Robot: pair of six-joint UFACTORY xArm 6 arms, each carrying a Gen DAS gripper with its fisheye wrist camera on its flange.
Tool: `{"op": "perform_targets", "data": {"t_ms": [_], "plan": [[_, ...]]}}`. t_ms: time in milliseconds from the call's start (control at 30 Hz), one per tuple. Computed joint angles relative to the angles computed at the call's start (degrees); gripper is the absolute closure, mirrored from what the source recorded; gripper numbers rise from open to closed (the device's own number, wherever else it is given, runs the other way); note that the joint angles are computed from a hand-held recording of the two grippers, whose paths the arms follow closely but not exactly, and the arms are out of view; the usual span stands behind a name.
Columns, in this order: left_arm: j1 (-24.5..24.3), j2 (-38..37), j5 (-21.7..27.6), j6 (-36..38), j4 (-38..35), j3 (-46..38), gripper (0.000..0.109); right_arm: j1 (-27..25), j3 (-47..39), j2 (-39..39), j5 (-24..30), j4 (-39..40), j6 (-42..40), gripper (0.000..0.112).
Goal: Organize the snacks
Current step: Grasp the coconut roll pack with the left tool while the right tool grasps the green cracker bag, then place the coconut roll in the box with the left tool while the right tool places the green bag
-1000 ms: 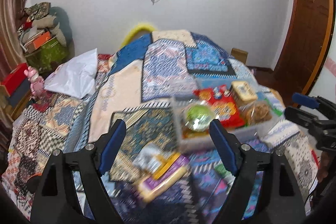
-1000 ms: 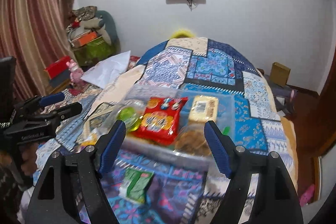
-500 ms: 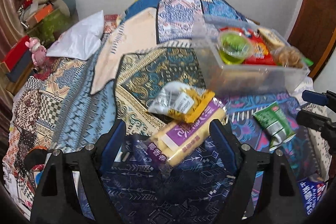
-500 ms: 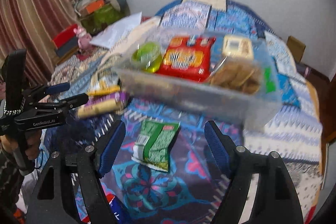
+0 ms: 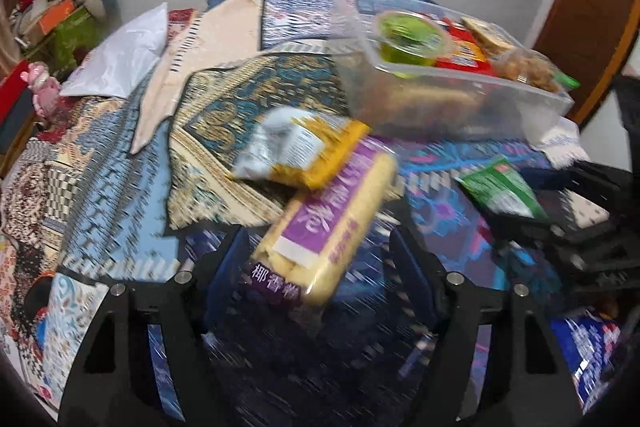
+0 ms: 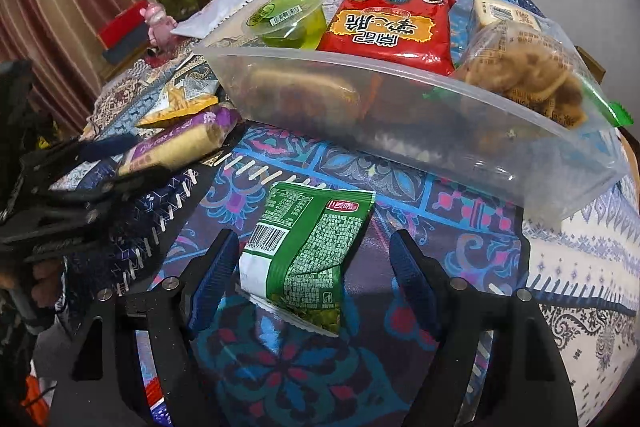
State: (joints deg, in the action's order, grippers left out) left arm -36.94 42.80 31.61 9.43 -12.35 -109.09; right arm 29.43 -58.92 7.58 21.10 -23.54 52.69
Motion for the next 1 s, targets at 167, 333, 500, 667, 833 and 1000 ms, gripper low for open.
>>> {"op": "perform_targets", "data": {"t_ms": [167,333,500,667,833,1000], "plan": [[-1.3,-3.5,-2.0,4.2,-2.2,5.0,0.036,-0.6,1.9,-1.1,-2.4,-1.9,2.0,0.046],[-1.4,0.2,-1.8,-0.5,3.2,-0.2,0.036,-0.4,3.0,-1.7,-3.8,-2.4,1.3,0.07],[-0.9,5.8,1.4,-2.7,3.7,-8.6,0.047,-0.4,4.1,-3.2,-3.0,-6.3,4.8,0.071],[-1.2,6.4,0.5,-2.2,2.9,-8.3,0.06,-1.2,6.5,-5.9,-3.9,-8.9,8.5,0.073],[-1.9,2.6,-1.4,-1.0,1.0,-2.9,0.063,-1.7,8.3,-9.0,-3.7,-13.8,13.8,0.073],[-2.9,-2.3,-4.7,1.4,-1.7,3.3,0.063,-1.9,9.1,-12.1,-2.7,-19.6,19.4,0.073]]}}
